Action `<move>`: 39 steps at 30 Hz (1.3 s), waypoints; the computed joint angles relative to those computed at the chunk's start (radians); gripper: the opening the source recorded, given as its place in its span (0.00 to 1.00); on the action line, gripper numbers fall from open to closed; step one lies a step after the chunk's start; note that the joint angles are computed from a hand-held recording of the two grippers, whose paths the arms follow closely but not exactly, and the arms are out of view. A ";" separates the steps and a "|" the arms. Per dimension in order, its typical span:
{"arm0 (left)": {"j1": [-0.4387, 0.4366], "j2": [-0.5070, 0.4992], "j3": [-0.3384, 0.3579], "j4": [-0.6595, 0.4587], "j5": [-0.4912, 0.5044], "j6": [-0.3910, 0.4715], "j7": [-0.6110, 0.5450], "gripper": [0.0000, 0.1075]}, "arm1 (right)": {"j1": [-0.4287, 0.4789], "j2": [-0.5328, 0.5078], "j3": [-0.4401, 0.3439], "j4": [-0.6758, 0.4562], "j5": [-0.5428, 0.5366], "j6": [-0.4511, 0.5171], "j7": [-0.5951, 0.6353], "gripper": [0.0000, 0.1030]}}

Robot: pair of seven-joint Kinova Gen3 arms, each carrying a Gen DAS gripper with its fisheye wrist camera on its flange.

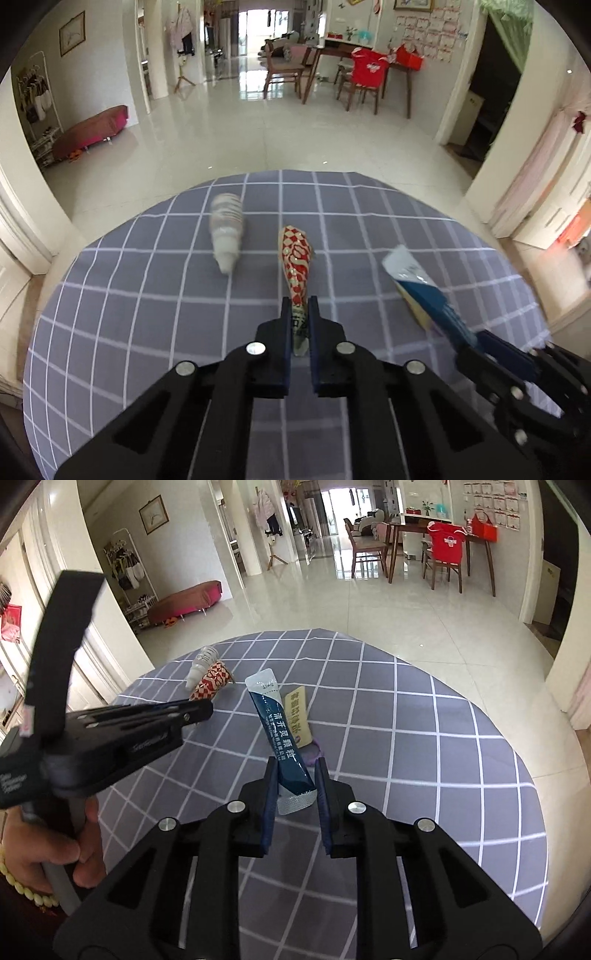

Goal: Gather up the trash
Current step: 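Carry both items toward the blue bucket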

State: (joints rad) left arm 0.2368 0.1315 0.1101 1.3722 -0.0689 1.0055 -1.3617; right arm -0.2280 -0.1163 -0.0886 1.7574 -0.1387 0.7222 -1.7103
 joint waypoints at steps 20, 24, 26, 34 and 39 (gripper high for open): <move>0.070 -0.332 0.199 0.085 0.022 0.053 0.100 0.07 | 0.051 -0.472 0.059 0.080 -0.025 0.212 -0.090 0.19; 0.133 -0.318 0.310 0.056 -0.021 0.057 0.176 0.07 | 0.081 -0.617 0.144 0.102 -0.014 0.304 -0.081 0.19; 0.167 -0.301 0.355 0.039 -0.053 0.062 0.217 0.07 | 0.098 -0.677 0.185 0.108 -0.007 0.348 -0.077 0.19; 0.379 -0.120 0.534 -0.043 -0.275 0.071 0.419 0.07 | 0.197 -0.884 0.346 0.089 0.115 0.542 -0.053 0.19; 0.539 0.015 0.543 -0.100 -0.375 0.086 0.486 0.07 | 0.226 -0.959 0.437 0.074 0.206 0.629 -0.043 0.19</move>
